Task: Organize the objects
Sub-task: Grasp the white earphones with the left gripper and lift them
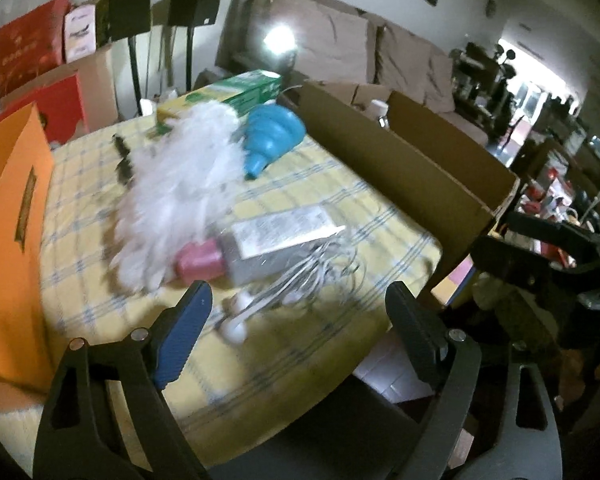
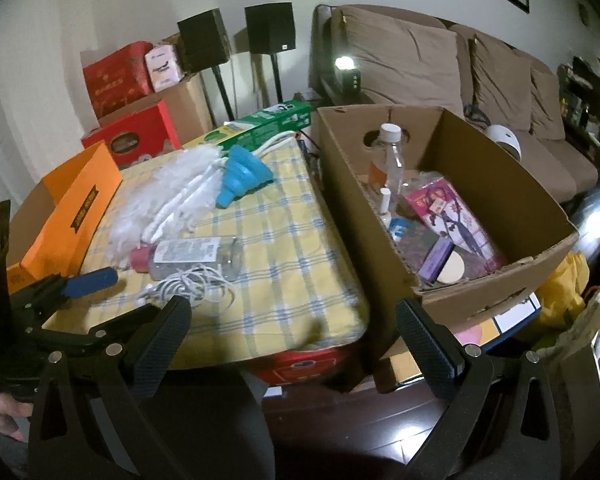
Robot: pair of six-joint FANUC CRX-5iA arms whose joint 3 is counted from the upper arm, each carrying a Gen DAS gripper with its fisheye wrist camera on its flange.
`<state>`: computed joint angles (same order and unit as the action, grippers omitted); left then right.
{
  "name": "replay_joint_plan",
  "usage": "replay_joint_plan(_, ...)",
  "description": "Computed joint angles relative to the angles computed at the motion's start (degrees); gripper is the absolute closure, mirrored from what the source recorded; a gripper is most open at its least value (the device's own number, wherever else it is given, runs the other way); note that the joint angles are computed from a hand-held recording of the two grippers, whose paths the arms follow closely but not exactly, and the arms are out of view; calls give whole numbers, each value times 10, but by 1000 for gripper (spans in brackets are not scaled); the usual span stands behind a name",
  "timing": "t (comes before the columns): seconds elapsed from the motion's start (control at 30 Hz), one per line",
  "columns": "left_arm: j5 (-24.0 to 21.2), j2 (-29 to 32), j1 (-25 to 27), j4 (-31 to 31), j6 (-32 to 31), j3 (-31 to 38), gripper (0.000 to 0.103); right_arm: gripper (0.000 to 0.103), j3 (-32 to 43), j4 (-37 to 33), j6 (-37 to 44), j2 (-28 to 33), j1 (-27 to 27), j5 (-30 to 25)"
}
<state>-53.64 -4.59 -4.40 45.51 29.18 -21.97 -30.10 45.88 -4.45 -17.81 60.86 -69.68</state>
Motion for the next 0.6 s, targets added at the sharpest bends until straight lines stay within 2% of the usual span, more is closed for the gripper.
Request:
replay_joint_plan(0.1, -3, 15, -12, 0, 1, 10, 20, 0, -3, -1, -1, -2, -1, 1)
replay_joint_plan(0.17, -7, 24, -20, -12, 8, 20, 40, 0, -4, -2, 0, -4, -2, 2)
replay_joint_plan(0.23, -8, 29, -27, -26, 15, 27, 48, 0, -4, -1, 0, -4, -2, 1)
replay_joint_plan(0.3, 2, 25, -31, -29, 14, 23, 52, 0, -6, -1, -1, -5, -2, 1)
replay_joint_plan(0.33, 7, 23, -32, -30, 13, 21, 58, 0, -6, -1, -2, -6, -2, 1)
replay_joint_plan(0.43, -1, 26, -29, -28, 14, 23, 88, 0, -9, -3, -5, -9, -2, 3)
replay_joint_plan(0.47, -12, 29, -26, -25, 15, 26, 93, 0, -10, -4, -5, -10, -3, 6)
replay_joint_plan(0.6, -15, 24, -19, -12, 11, 18, 99, 0, -7, -5, -2, -8, -2, 9)
